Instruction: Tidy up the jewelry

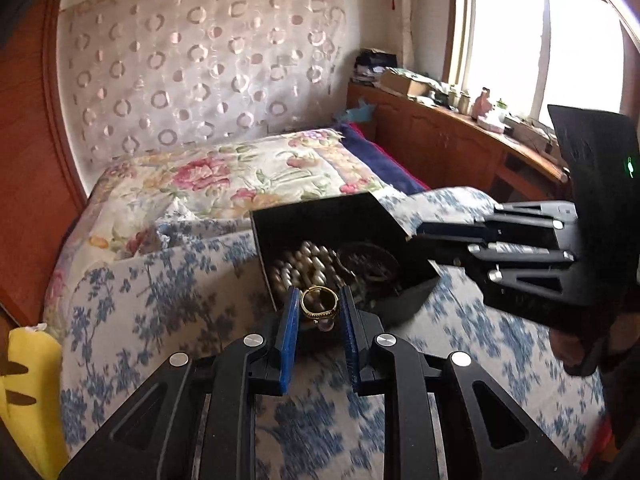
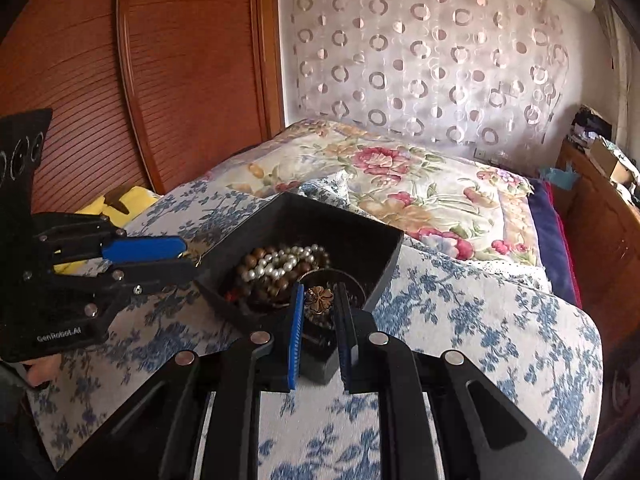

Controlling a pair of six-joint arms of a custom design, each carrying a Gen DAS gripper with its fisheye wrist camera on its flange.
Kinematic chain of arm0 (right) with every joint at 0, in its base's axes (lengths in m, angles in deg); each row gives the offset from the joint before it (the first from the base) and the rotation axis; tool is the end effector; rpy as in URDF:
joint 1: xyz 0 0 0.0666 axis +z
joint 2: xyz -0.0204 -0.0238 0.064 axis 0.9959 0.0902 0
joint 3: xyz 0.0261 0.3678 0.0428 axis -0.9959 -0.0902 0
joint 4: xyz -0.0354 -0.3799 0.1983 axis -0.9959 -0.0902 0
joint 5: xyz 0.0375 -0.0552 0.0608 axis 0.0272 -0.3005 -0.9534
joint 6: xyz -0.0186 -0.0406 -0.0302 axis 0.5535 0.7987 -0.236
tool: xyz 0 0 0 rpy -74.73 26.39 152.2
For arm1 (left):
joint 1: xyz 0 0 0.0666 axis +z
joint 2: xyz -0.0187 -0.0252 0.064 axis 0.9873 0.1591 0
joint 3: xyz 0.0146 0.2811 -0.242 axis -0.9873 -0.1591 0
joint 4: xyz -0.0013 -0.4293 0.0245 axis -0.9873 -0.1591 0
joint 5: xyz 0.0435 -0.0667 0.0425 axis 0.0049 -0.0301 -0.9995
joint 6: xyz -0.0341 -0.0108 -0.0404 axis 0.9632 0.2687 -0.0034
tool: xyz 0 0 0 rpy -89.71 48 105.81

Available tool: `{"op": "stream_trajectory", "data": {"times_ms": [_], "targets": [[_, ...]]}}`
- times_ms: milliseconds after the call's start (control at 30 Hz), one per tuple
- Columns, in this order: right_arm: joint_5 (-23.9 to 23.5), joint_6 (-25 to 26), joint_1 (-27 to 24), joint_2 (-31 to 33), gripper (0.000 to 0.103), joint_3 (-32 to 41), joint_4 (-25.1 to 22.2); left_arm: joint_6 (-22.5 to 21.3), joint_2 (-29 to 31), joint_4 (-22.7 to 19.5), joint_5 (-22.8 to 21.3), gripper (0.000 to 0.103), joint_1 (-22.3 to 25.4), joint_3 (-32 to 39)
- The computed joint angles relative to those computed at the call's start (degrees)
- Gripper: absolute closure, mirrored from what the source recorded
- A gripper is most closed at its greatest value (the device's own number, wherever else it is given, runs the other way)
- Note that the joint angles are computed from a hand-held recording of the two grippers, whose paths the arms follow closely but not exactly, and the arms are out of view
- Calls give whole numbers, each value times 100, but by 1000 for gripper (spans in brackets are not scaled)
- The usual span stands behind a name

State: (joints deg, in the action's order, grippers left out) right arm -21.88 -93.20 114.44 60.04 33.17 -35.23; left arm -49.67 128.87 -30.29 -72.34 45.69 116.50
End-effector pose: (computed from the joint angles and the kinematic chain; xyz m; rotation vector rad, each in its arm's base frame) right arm 0.3343 0.1777 0.3987 -0.0671 2.3083 0.0920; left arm 0.4105 -0.2983 0.3583 0.9094 2.1306 -0.4865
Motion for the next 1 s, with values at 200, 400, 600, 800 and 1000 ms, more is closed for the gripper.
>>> {"op": "stream_trajectory", "data": {"times_ms": [200, 400, 600, 800, 1000], "targets": [[-172, 14, -127, 97, 86, 65, 95, 112, 282, 22, -14, 84, 65, 283], [-209, -29, -160, 17, 79, 19, 122, 126, 418, 17, -26, 84, 50, 438], [12, -202, -44, -217, 79, -79, 52, 153, 418, 5, -136, 71, -9, 475], [587, -618, 318, -631, 79, -236, -147, 276, 84, 166, -303, 36, -31, 168], [1326, -1157, 857, -980, 77, -342, -447, 363, -566, 362, -537, 11, -41, -408]]}}
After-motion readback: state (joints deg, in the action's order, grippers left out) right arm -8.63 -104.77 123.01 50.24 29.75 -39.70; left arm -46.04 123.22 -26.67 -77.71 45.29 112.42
